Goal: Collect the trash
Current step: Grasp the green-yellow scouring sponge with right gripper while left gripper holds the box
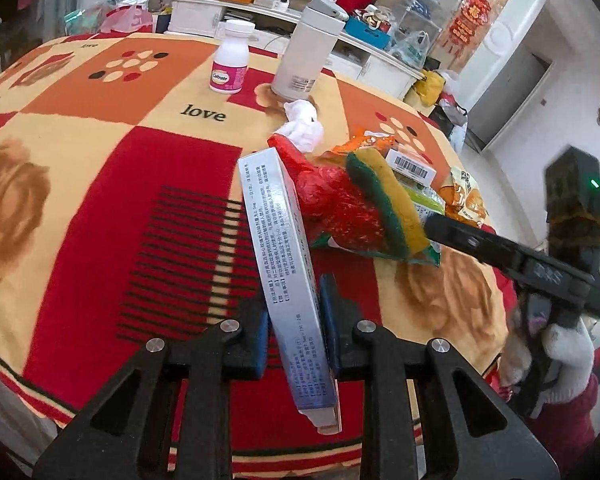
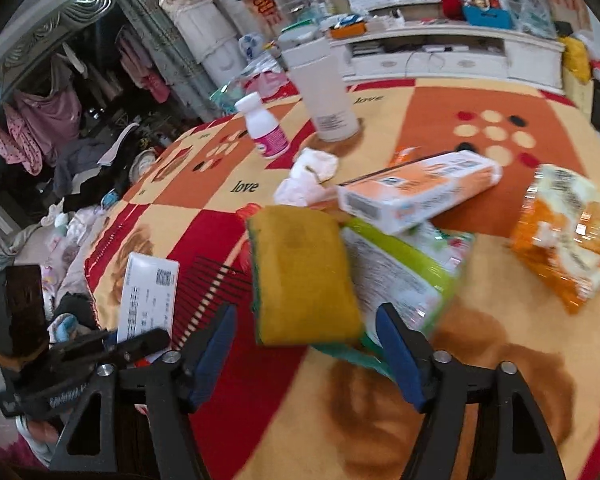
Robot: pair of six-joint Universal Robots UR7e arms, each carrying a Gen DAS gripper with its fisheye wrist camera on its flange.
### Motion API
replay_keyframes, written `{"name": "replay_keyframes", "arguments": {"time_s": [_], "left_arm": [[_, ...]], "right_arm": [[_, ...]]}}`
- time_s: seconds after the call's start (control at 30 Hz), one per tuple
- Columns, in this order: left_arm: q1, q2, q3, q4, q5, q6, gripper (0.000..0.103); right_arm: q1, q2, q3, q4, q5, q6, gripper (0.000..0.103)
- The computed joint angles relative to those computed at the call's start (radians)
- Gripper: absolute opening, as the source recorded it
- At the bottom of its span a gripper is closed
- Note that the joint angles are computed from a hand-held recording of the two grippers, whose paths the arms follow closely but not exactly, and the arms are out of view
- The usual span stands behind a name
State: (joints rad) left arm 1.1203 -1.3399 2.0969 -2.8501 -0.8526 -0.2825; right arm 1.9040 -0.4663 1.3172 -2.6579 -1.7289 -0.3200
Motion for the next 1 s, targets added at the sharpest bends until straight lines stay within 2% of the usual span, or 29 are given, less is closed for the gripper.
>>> {"name": "replay_keyframes", "arguments": {"time_s": [0.2, 0.3, 0.37, 0.43, 0.53, 0.77, 1.0], "left_arm": [[0.035, 0.019, -0.022, 0.017, -0.017, -0.004, 0.02], [0.052, 0.037, -0.037, 0.032, -0.012, -0.024, 0.021], [0.065, 0.049, -0.048, 0.04, -0.015, -0.035, 0.021], [0.076, 0.06, -0.059, 0.049, -0.018, -0.044, 0.021], [0.088, 0.073, -0.069, 0.044, -0.028, -0.043, 0.021], [0.062, 0.073, -0.057, -0.002, -0.026, -0.009, 0.016], [0.005, 0.072, -0.045, -0.021, -0.015, 0.006, 0.016]], "right_arm": [[-0.006, 0.098, -0.155, 0.119, 0.002, 0.027, 0.07], [-0.016, 0.115, -0.175, 0.143, 0.019, 0.042, 0.07], [-0.022, 0.115, -0.163, 0.119, 0.035, 0.041, 0.069], [-0.022, 0.108, -0.144, 0.094, 0.043, 0.032, 0.06], [-0.022, 0.094, -0.117, 0.072, 0.054, 0.027, 0.056], [-0.011, 0.013, 0.007, -0.046, 0.031, -0.041, 0.055], [-0.015, -0.053, 0.102, -0.118, -0.007, -0.058, 0.055]]}}
